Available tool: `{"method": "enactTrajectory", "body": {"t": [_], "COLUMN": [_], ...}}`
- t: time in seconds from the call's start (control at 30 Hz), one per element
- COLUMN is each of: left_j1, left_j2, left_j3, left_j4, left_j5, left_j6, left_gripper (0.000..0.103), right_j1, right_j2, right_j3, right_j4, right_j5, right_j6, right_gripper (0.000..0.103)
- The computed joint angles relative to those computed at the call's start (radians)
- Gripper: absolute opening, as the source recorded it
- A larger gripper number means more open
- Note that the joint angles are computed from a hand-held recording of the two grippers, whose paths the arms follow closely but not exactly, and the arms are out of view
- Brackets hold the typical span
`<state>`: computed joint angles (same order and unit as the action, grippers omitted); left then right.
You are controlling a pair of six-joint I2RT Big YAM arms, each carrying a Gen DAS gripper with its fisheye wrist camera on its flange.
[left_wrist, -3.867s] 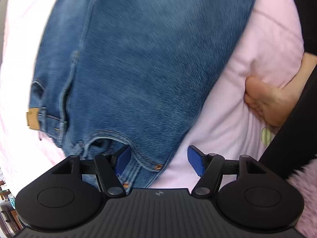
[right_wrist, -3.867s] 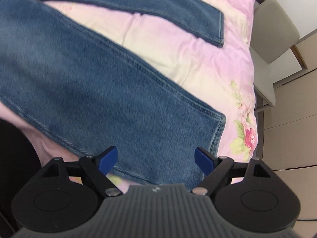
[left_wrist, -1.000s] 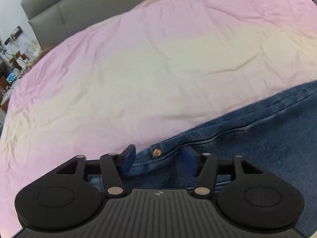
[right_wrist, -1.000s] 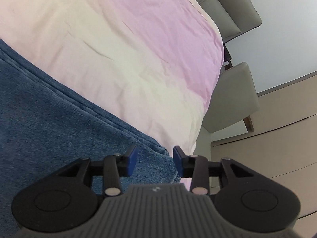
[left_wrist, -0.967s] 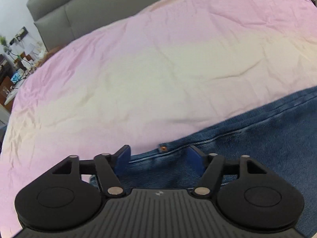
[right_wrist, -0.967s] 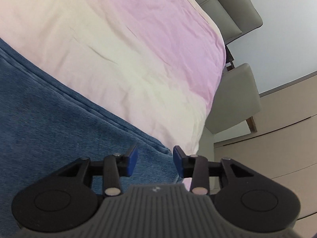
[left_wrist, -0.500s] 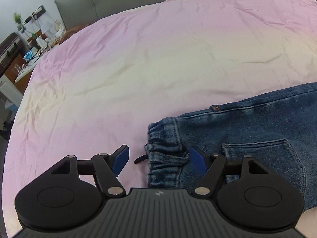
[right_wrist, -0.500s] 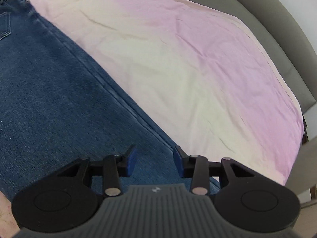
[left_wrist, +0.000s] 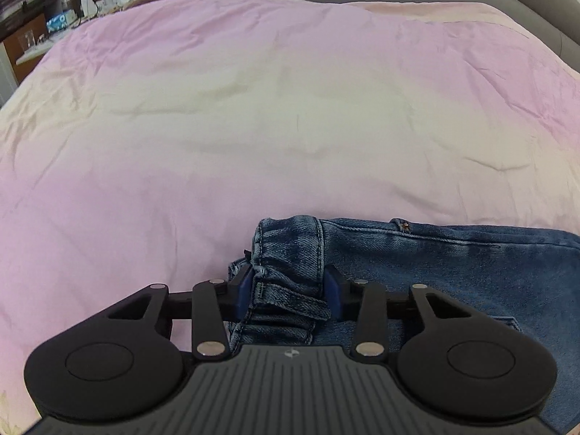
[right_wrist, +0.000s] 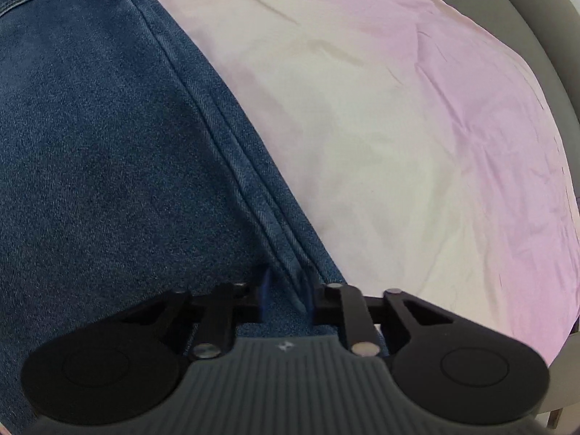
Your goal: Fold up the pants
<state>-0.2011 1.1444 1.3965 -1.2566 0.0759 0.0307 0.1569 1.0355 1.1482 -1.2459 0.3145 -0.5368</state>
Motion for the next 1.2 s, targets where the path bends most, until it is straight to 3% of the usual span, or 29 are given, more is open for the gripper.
{"method": "enactTrajectory", "body": {"t": [0.23, 0.3, 0.37, 0.43, 0.53, 0.6, 0.7, 0.8, 0.97, 1.03, 1.2], "left_j1": [-0.03, -0.041, -0.057, -0.089, -0.114, -0.125, -0.147, -0.179, -0.27, -0.331, -0.494], "left_j2": [-0.067, -0.056, -0.025, -0.01, -0.017, -0.022, -0.058, -0.105, -0.165, -0.189, -0.193], "left_j3": [-0.036, -0.032, -0.018, -0.029, -0.053, -0.053, -0.057, -0.062, -0.036, -0.038, -0.037], "left_j4": [0.096, 0.115, 0.102, 0.109, 0.131, 0.124, 0.134, 0.139, 0.038, 0.008, -0.067], "left_j5": [-0.056, -0.082, -0.11, -0.168, -0.222, -0.249, -0.293, -0.309, -0.215, -0.183, -0.112], "left_j6": [-0.031, -0.048, -0.056, -0.018, -0.001, 0.008, 0.042, 0.055, -0.019, -0.053, -0.134], "left_gripper": [0.043, 0.042, 0.042, 0.043, 0.05, 0.058, 0.062, 0.063, 0.063, 0.063, 0.063], "right_j1": [0.041, 0.037, 0.02, 0.023, 0.037, 0.025, -0.025, -0.15, -0.484, -0.697, -1.266], "right_j2": [-0.061, -0.031, 0.023, 0.047, 0.04, 0.021, -0.037, -0.1, -0.215, -0.249, -0.269], "right_j3": [0.017, 0.033, 0.059, 0.044, 0.008, 0.008, 0.023, 0.05, 0.087, 0.102, 0.117], "right_j4": [0.057, 0.072, 0.035, 0.036, 0.079, 0.083, 0.047, -0.009, -0.115, -0.127, -0.142], "right_j5": [0.098, 0.13, 0.12, 0.128, 0.167, 0.171, 0.145, 0.114, 0.026, -0.064, -0.391], "right_j6": [0.03, 0.083, 0.16, 0.178, 0.209, 0.235, 0.258, 0.261, 0.209, 0.15, 0.023], "right_gripper": [0.0, 0.0, 0.0, 0.001, 0.011, 0.038, 0.044, 0.044, 0.044, 0.044, 0.043]}}
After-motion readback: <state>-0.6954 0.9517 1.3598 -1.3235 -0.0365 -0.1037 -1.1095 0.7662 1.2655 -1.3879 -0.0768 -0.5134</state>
